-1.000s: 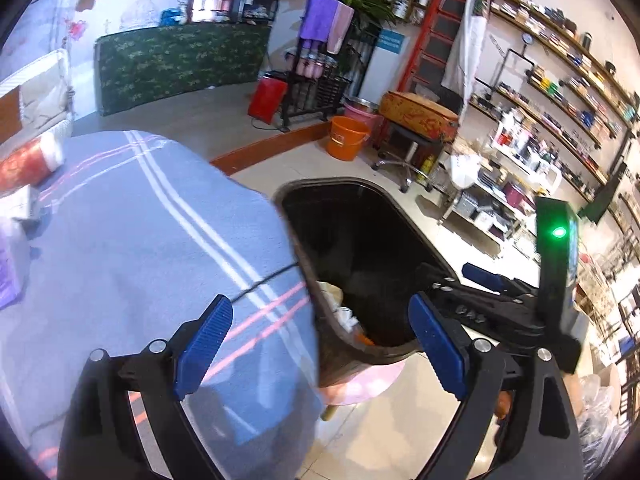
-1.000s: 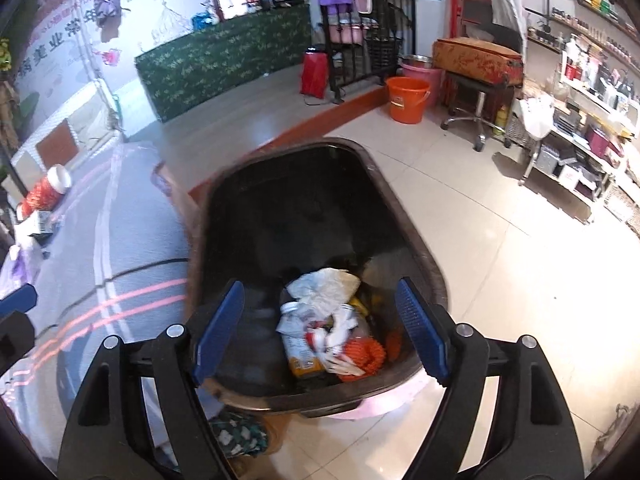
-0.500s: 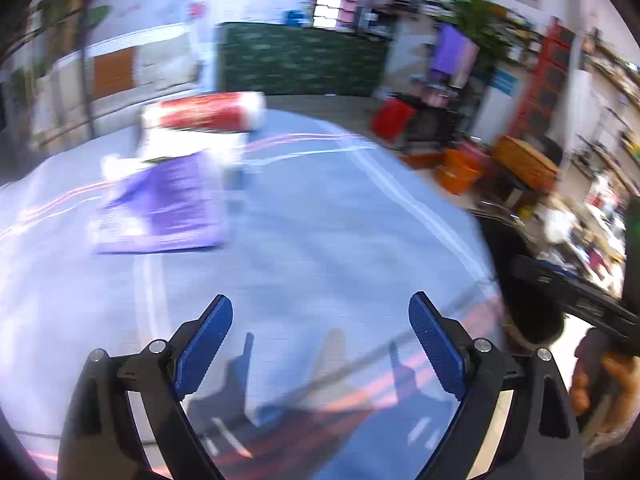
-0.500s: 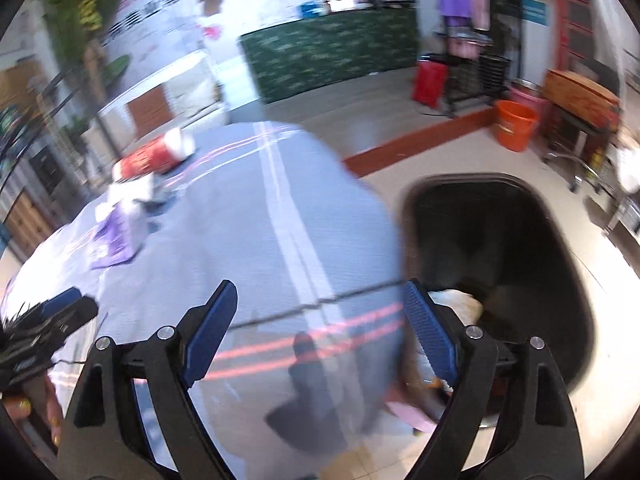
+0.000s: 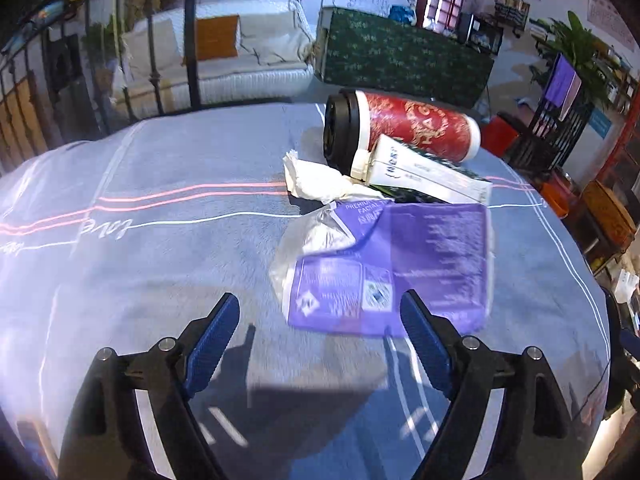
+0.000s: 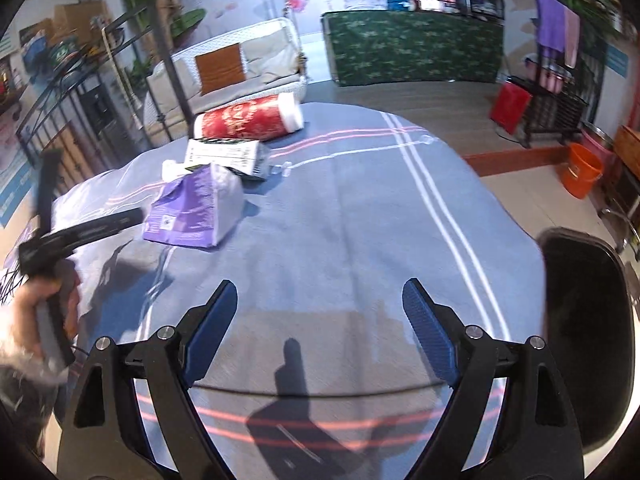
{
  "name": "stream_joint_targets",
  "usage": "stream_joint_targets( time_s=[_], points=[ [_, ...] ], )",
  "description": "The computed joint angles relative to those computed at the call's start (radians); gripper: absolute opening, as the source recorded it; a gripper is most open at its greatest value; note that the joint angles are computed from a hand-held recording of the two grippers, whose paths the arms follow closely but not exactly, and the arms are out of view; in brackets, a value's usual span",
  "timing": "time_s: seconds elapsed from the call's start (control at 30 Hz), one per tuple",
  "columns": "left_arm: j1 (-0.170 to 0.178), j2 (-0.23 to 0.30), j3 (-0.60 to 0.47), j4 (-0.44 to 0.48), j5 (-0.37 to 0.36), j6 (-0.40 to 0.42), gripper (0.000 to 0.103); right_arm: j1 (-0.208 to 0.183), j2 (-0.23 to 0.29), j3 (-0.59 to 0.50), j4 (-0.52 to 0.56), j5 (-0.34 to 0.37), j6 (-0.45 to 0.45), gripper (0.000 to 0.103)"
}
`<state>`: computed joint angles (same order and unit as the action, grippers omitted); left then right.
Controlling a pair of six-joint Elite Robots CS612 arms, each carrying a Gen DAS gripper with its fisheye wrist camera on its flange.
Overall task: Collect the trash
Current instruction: 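Move both tools back over the bed toward the remaining trash, then grasp the purple facial-tissue package with the left tool, then grasp the green-and-white milk carton with the right tool while the left tool lifts the purple package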
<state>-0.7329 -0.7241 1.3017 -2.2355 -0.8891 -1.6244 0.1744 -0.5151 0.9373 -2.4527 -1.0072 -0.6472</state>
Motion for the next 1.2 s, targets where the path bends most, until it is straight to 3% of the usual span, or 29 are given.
stream_joint_targets(
  time_s=[0.1,0.17,0.3,0.4,0.5,0.63,0.8,0.93,1.07,1.17,1.2],
  points=[
    [0.029,0.001,0.024,-0.078,-0.035,0.021,0.074,0.014,0.002,-0.008,0.008,-0.005,-0.018,0.084],
    [0.037,0.004,0.025,-0.082,-0.025,0.044,0.073,0.021,0.005,-0.015,0.011,-0.014,-0.028,0.084],
    [0.042,0.026,-0.029,0.016,-0.013,0.119,0.071,0.032,0.015,-0.032,0.023,-0.036,-0.041,0.084],
    [0.047,0.03,-0.021,-0.041,-0.023,0.154,0.058,0.04,0.026,-0.049,0.028,-0.05,-0.042,0.084],
    [0.046,0.028,-0.011,-0.052,-0.021,0.135,0.045,0.046,0.034,-0.065,0.041,-0.053,-0.04,0.084],
    [0.032,0.002,0.03,-0.105,0.002,0.076,0.036,0.052,0.044,-0.088,0.067,-0.052,-0.051,0.084],
    [-0.009,-0.05,0.113,-0.204,0.064,-0.036,0.035,0.066,0.064,-0.13,0.107,-0.054,-0.102,0.084],
    [-0.053,-0.07,0.109,-0.064,0.107,-0.13,0.035,0.091,0.085,-0.171,0.103,-0.069,-0.195,0.084],
    [-0.076,-0.077,0.121,-0.067,0.092,-0.166,0.035,0.125,0.12,-0.223,0.057,-0.092,-0.317,0.084],
    [-0.084,-0.075,0.106,0.009,0.079,-0.202,0.035,0.158,0.165,-0.275,-0.023,-0.165,-0.404,0.084],
    [-0.085,-0.077,0.116,-0.018,0.076,-0.203,0.035,0.167,0.183,-0.302,-0.033,-0.191,-0.428,0.084]
  ],
)
